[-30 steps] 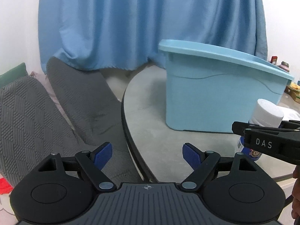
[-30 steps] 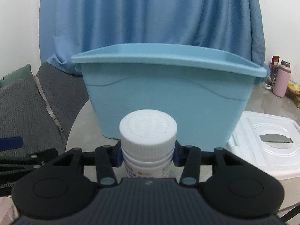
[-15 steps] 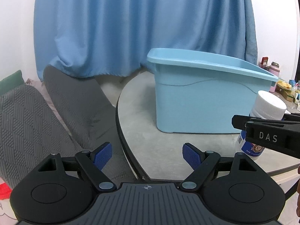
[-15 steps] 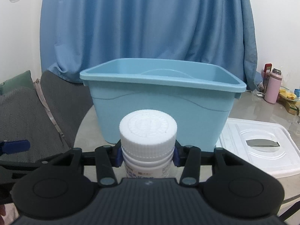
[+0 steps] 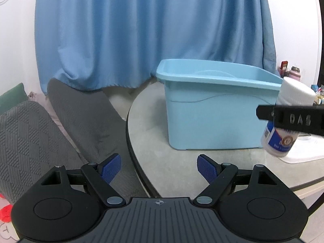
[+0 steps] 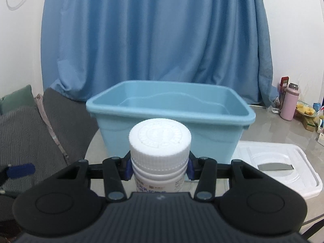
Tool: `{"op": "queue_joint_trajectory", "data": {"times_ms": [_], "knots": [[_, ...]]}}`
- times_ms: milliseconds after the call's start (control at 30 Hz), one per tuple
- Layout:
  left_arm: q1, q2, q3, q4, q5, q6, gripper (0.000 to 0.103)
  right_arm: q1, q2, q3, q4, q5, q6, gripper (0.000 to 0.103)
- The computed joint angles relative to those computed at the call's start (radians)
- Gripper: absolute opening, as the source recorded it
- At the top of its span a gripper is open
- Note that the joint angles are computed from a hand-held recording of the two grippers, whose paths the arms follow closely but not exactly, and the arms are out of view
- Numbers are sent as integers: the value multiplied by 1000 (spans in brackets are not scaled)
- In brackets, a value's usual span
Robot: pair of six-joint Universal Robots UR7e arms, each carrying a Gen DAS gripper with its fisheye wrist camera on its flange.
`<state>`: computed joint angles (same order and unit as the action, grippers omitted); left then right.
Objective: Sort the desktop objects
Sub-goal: 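Carry the bottle over the blue bin and open right tool, then withdraw both tools from the bin toward the white lid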
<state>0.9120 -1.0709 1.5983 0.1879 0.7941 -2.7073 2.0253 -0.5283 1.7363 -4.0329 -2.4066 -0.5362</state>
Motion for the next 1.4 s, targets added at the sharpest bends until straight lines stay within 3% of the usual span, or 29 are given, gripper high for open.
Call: {"op": "queue_joint_trajectory", "data": {"times_ms": [400, 967, 1167, 1200, 1233, 1300, 1400], "knots": [[6, 73, -106, 49, 6, -7, 84, -16, -38, -59, 2, 40, -61, 48], [42, 244, -332, 142, -2, -49, 84, -109, -48, -223, 131, 130, -131, 48], [48, 284, -379, 159, -18, -58, 84, -142, -40, -261, 225, 132, -79, 49], [48, 291, -388, 166, -25, -62, 84, -146, -36, -266, 229, 132, -82, 59], [49, 298, -395, 173, -30, -68, 84, -146, -27, -279, 235, 120, -93, 79], [51, 304, -405, 183, -30, -78, 84, -140, 0, -318, 233, 78, -137, 98], [52, 308, -410, 185, -33, -75, 84, -141, 1, -306, 202, 113, -172, 98]]}}
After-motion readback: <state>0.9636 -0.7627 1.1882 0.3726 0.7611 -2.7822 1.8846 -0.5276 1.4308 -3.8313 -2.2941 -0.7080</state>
